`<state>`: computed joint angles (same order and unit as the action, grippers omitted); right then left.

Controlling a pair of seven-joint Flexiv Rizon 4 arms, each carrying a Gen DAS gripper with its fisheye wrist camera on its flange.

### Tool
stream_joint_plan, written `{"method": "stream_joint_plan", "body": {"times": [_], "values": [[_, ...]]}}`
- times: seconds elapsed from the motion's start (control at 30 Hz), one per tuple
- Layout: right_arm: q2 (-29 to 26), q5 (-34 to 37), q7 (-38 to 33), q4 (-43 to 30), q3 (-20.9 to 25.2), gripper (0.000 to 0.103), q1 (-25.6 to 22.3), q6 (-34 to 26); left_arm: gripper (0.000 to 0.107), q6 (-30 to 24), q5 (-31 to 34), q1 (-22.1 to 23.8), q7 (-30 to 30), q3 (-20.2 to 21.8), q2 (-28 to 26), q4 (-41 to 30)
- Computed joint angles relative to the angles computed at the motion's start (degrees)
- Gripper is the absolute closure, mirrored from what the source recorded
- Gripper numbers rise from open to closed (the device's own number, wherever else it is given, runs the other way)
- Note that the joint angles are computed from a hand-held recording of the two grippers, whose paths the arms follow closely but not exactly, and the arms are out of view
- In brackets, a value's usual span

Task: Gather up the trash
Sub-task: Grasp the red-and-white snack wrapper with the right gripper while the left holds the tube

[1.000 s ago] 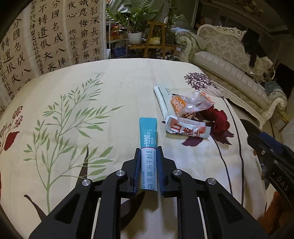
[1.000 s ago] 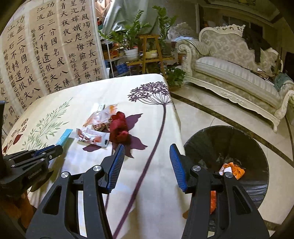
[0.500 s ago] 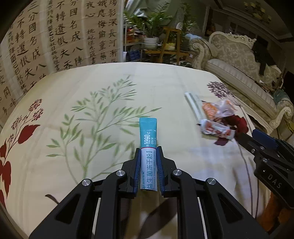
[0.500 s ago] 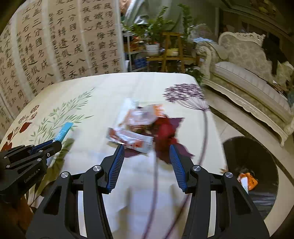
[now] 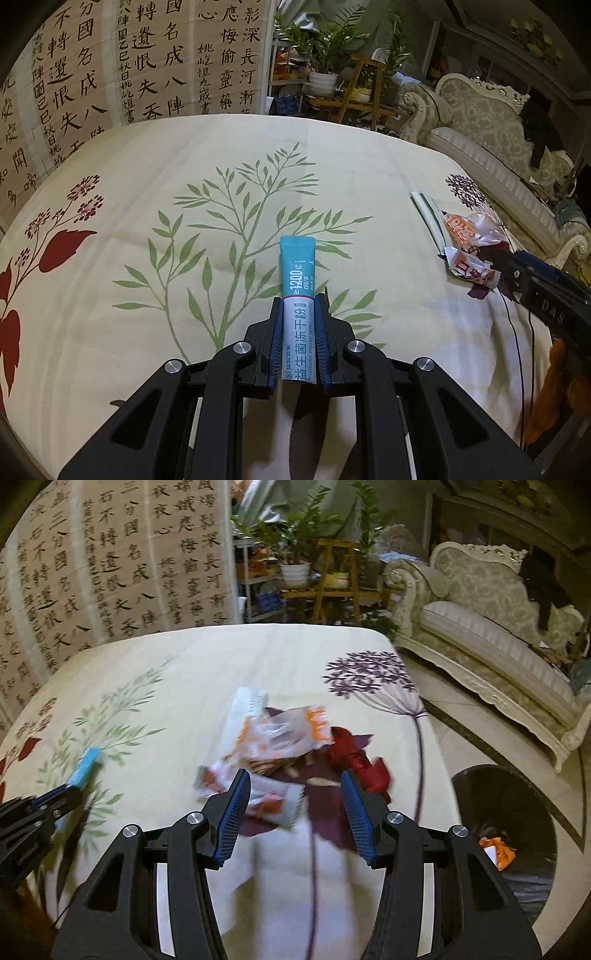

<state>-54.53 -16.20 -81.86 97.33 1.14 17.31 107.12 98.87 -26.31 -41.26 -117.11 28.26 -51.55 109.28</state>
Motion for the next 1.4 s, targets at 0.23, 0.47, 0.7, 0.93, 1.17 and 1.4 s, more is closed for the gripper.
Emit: {"method": "stream_joint_plan", "body": {"times": [0.23, 0.47, 0.7, 0.93, 1.17, 1.4], "values": [[-0.80, 1.70, 0.63, -1.50, -4.40, 0.053, 3.33, -3.17, 0.089, 0.69, 0.52, 1.54, 0.85, -1.69, 0.42, 0.10], [1.19, 1.67, -0.54, 2.29, -3.36, 0.053, 2.63, -2.23, 0.089, 0.50, 0.22, 1.35, 1.11, -1.66, 0.47, 0.08], [2.76, 0.39, -1.76, 5.27, -0.11, 0.053, 0.50, -2.17, 0.089, 1.08, -0.36, 0.34, 1.11, -1.22, 0.65, 0.98], [3.63, 0.91, -1.84, 6.48, 0.68, 0.053, 0.20, -0.57, 0.089, 1.62, -1.71, -0.68, 1.27, -0.29, 0.65, 2.18], [3.01, -0.51, -1.83, 5.32, 2.07, 0.053, -0.13, -1.32, 0.089, 1.60, -3.63, -2.54, 1.69, 1.90, -0.03, 2.58], [1.63, -1.26, -1.22, 3.15, 2.57, 0.058, 0.15, -4.20, 0.089, 0.65, -4.22, -4.04, 1.52, 4.19, -0.95, 2.41]]}}
